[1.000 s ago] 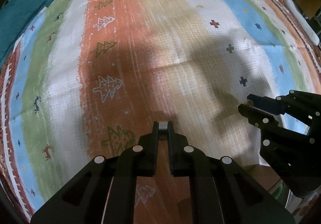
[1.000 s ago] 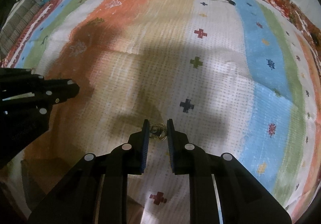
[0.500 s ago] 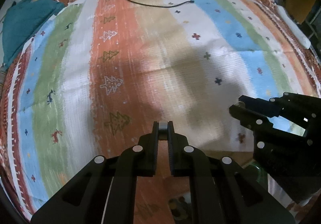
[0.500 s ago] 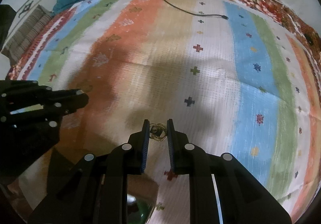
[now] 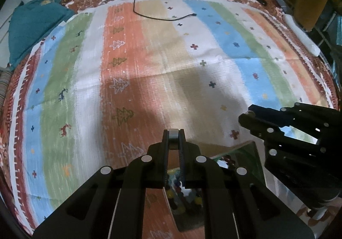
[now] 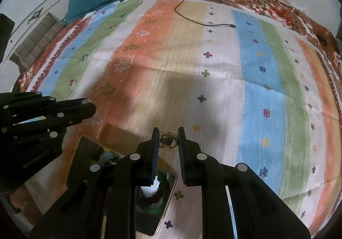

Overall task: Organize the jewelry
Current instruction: 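Carry both small charms over the silver tin, then open both tools over the tin, dropping the charms inside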

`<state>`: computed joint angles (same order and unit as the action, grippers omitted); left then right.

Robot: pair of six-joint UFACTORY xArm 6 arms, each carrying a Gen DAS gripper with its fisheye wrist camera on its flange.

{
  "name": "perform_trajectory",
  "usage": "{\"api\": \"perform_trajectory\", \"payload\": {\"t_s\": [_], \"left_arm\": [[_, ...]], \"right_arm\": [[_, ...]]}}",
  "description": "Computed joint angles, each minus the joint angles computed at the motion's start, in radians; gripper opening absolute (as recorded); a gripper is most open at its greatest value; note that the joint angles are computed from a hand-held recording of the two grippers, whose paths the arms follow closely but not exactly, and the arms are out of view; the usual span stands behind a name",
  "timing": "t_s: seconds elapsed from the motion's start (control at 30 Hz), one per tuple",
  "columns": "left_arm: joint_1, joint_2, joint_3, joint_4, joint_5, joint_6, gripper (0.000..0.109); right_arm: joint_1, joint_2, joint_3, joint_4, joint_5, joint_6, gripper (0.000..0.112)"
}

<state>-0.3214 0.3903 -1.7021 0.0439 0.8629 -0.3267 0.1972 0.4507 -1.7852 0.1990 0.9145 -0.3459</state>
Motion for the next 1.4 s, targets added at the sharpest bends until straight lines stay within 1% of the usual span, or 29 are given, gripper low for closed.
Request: {"api": "perform_trajectory", "payload": {"t_s": [0.23,0.4,0.67,0.83,0.97,1.07,1.1,1.17,1.27,1.4], "left_arm": [[-0.004,-0.064,0.081,0.001,-0.041,-0.019,0.008],[-0.013,-0.1,0.128,0.004,-0.063,-0.03,0.008],[-0.034,-0.18,0.23,0.008,-0.108,-0.044,0.008],[-0.047,-0.208,0.268,0.014,-0.119,-0.052,0.008],[-0.049,-0.218,0.282,0.004,-0.12,-0.053,0.008],[-0.05,-0.221,0.285,0.016,-0.112,-0.069,0.011],[-0.05,-0.222,0.287,0.024,-0.109,-0.078,0.011],[-0.048,-0.227,0.293,0.028,-0.107,-0.089,0.012],[-0.044,-0.249,0.316,0.031,-0.114,-0.105,0.016],[-0.044,-0.282,0.353,0.037,-0.127,-0.119,0.024]], "right_arm": [[0.0,-0.072,0.089,0.028,-0.039,-0.023,0.018],[0.001,-0.119,0.153,0.022,-0.066,-0.03,0.018],[0.001,-0.176,0.226,0.039,-0.078,-0.051,0.018],[0.009,-0.226,0.293,0.044,-0.088,-0.068,0.018],[0.009,-0.242,0.313,0.055,-0.078,-0.074,0.018],[0.01,-0.245,0.321,0.043,-0.069,-0.068,0.021],[0.011,-0.249,0.328,0.035,-0.072,-0.062,0.025],[0.008,-0.254,0.335,0.026,-0.07,-0.052,0.027],[0.0,-0.271,0.353,0.02,-0.075,-0.042,0.028],[-0.01,-0.311,0.393,0.031,-0.099,-0.041,0.036]]}}
